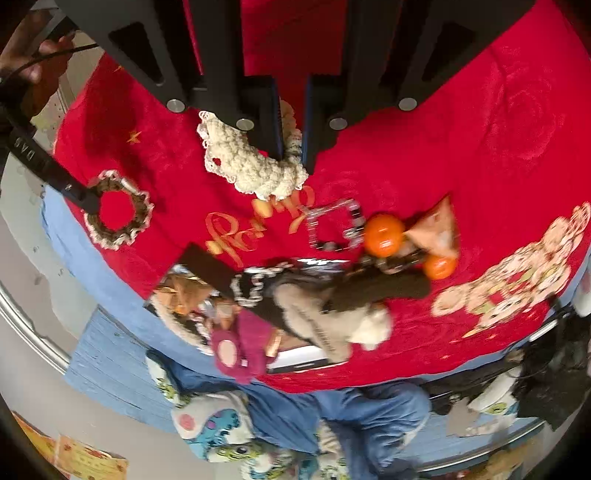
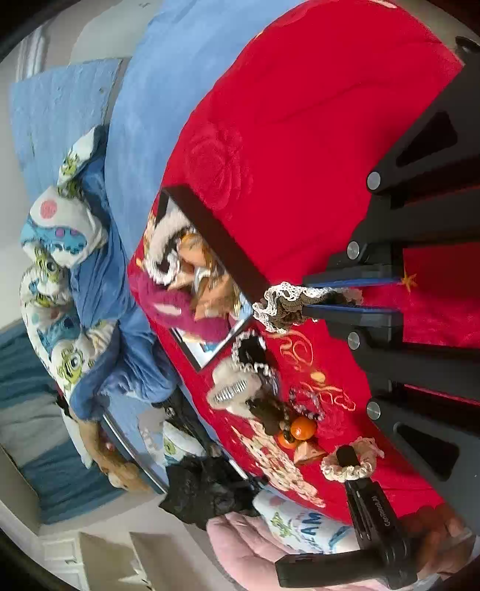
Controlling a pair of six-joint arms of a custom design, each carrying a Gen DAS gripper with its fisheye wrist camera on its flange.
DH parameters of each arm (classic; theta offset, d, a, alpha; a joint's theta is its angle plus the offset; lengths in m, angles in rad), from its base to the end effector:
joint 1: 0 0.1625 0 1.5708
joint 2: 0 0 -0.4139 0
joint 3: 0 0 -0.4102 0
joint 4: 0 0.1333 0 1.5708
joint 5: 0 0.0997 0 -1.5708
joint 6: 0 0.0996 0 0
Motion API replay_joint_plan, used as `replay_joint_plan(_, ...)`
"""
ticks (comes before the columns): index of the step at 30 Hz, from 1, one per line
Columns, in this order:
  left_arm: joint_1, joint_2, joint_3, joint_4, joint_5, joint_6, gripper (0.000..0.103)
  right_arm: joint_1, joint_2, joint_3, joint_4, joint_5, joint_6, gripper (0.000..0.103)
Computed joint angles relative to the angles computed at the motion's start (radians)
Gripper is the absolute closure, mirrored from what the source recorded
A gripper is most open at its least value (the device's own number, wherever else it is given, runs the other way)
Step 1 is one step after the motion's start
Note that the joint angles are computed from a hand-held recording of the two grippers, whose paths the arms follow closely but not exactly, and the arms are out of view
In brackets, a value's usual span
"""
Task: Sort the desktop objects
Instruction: 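Lift and carry the scrunchie with left tool while right tool carries the hair tie toward the tray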
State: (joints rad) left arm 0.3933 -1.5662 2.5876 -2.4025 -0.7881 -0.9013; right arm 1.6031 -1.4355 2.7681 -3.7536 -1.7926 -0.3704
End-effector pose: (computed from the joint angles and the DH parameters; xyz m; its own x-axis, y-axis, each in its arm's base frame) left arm -0.1997 -0.3032 0.1384 -0.8037 0.1429 -0.5776 0.4462 0.7870 -0.4260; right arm 0.1207 -0.2877 0.1848 -0.9061 -0.1141 0.4073 -0.3747 0.6632 -0.6479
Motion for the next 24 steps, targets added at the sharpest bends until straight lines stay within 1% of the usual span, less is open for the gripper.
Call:
replay_joint_plan(3, -0.006, 0.067, -0.024, -0.057, 0.008, 0.039, 0.093, -0.029, -0.033, 0.015, 0.008, 0.012, 0.006, 0.095)
replay_joint_plan(5, -0.010, 0.093, -0.028, -0.107, 0.007, 0.067, 0.093, -0.040, -0.048, 0.022, 0.012, 0.010, 0.005, 0.095)
replay_joint_plan(10, 0.001, 0.147, -0.061, -0.133, -0.006, 0.111, 0.093, -0.079, -0.073, 0.031, 0.029, 0.026, 0.009, 0.095)
replay_joint_plan(17, 0.013, 0.206, -0.094, -0.165, -0.021, 0.139, 0.093, -0.094, -0.086, 0.033, 0.050, 0.054, 0.003, 0.095)
replay_joint_plan(20, 0.021, 0.246, -0.120, -0.177, -0.020, 0.155, 0.093, -0.108, -0.106, 0.025, 0.086, 0.076, -0.010, 0.095)
replay_joint_plan(24, 0.043, 0.316, -0.167, -0.202, -0.022, 0.145, 0.093, -0.147, -0.158, 0.006, 0.169, 0.136, -0.041, 0.095)
